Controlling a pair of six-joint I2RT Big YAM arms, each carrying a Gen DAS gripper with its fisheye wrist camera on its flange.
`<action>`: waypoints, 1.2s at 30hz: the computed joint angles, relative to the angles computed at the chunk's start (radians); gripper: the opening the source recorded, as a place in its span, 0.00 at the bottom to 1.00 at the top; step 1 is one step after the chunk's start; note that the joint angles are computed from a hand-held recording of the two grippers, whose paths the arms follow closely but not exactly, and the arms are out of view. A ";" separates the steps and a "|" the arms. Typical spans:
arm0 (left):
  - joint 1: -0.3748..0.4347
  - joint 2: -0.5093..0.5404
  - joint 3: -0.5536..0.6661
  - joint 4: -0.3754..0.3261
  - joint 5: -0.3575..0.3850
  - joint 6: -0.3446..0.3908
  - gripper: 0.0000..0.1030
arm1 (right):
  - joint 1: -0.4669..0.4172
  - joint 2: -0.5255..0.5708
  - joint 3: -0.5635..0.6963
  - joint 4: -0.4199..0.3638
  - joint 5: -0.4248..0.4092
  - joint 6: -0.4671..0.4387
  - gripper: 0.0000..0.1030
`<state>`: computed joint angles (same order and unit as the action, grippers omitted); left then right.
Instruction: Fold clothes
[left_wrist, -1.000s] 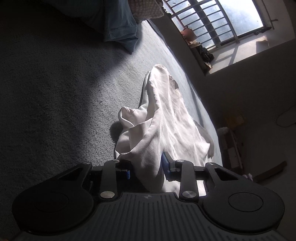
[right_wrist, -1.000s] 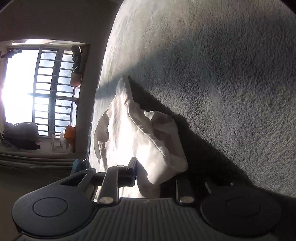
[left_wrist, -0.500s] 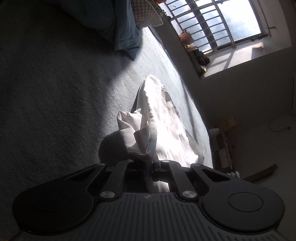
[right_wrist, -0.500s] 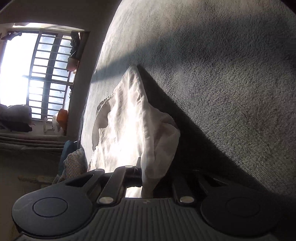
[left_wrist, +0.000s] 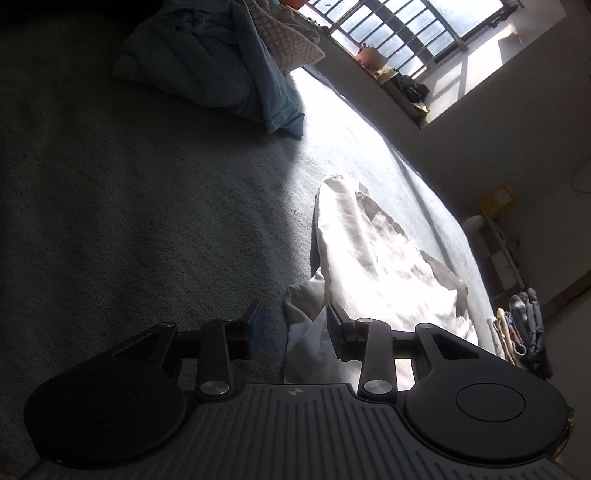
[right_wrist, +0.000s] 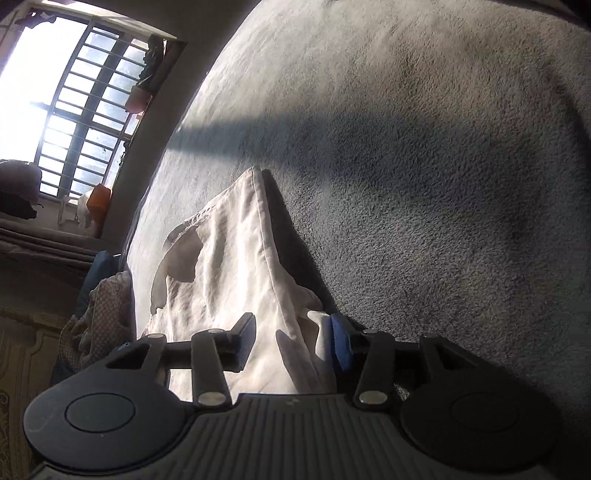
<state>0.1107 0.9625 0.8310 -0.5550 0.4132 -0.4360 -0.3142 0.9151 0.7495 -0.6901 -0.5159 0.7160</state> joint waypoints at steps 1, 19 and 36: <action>-0.006 0.002 0.012 0.014 -0.037 0.038 0.35 | 0.004 -0.010 0.011 0.005 0.056 -0.023 0.46; -0.286 0.458 0.311 0.147 -0.155 0.556 0.36 | 0.420 0.423 0.401 0.068 0.394 -0.697 0.20; -0.267 0.505 0.338 0.213 -0.158 0.495 0.36 | 0.386 0.487 0.407 0.198 0.491 -0.615 0.20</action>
